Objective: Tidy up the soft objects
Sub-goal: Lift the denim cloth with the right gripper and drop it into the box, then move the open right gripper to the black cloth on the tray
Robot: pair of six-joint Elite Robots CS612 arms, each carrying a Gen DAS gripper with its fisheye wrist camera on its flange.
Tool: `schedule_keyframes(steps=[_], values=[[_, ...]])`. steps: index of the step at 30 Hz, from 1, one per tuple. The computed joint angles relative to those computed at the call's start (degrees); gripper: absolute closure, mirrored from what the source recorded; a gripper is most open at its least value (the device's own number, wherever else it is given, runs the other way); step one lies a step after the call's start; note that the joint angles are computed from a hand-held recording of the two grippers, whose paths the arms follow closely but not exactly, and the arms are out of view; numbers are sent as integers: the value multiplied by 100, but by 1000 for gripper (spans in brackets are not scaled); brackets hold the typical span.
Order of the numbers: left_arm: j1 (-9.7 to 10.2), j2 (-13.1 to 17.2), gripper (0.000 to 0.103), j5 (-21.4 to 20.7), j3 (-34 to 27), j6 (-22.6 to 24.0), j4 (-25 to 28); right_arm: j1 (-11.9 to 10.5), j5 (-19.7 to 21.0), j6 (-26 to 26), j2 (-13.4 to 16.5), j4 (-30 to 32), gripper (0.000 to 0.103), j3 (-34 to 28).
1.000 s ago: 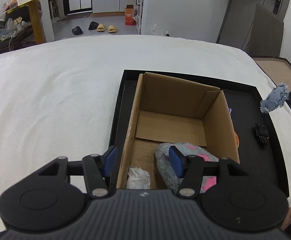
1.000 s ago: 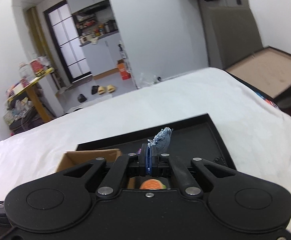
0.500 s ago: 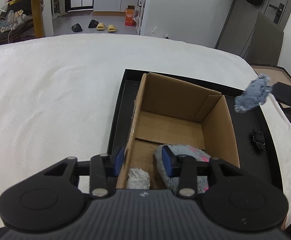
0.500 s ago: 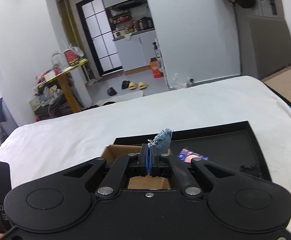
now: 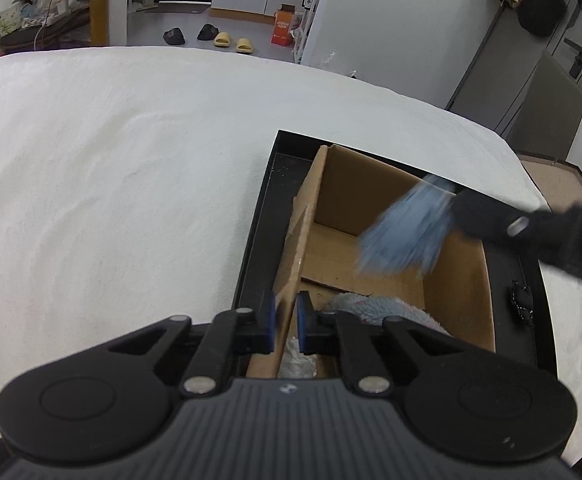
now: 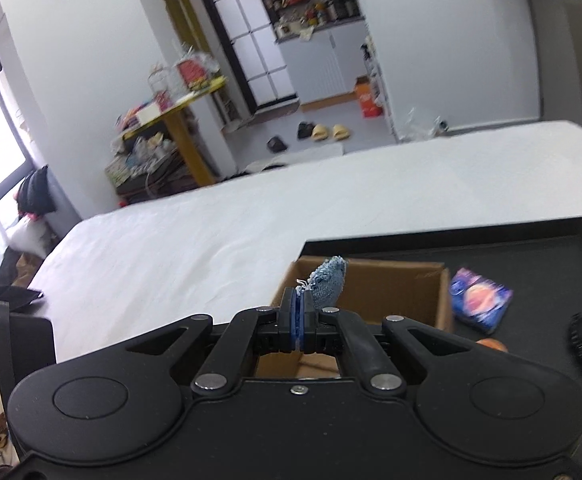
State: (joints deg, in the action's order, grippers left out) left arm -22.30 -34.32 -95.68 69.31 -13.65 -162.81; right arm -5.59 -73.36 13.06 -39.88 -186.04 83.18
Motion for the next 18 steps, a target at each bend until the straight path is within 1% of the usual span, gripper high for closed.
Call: schedule_keyframes(steps=[1,3,4,8,10,12,16,18], values=[[8,2,94,-25,-6,-12,4,12,72,-49,2,160,93,-23],[19,10,94,-71,-17,-38,5,57,-8,-99,6,348,72,-37],[25,13,94,-97,-17,-45,-10,67,-61,-93,-1,369,71,-19],[45,31,93,-190,-19,-76,-23,13,-63,-53,-86,446,70,111],[50,35,92,-201,-37,-121,32,-8,-146,-131,-135,453,65,162],[51,31,91,-217,-37,-132,27,-29,-269,-237,-191,465,58,214],[37,36,90,-171,-53,-115,37,-47,-522,-515,-291,544,51,318],[16,24,90,-80,-37,-86,18,-80,-545,-549,-327,606,46,351]])
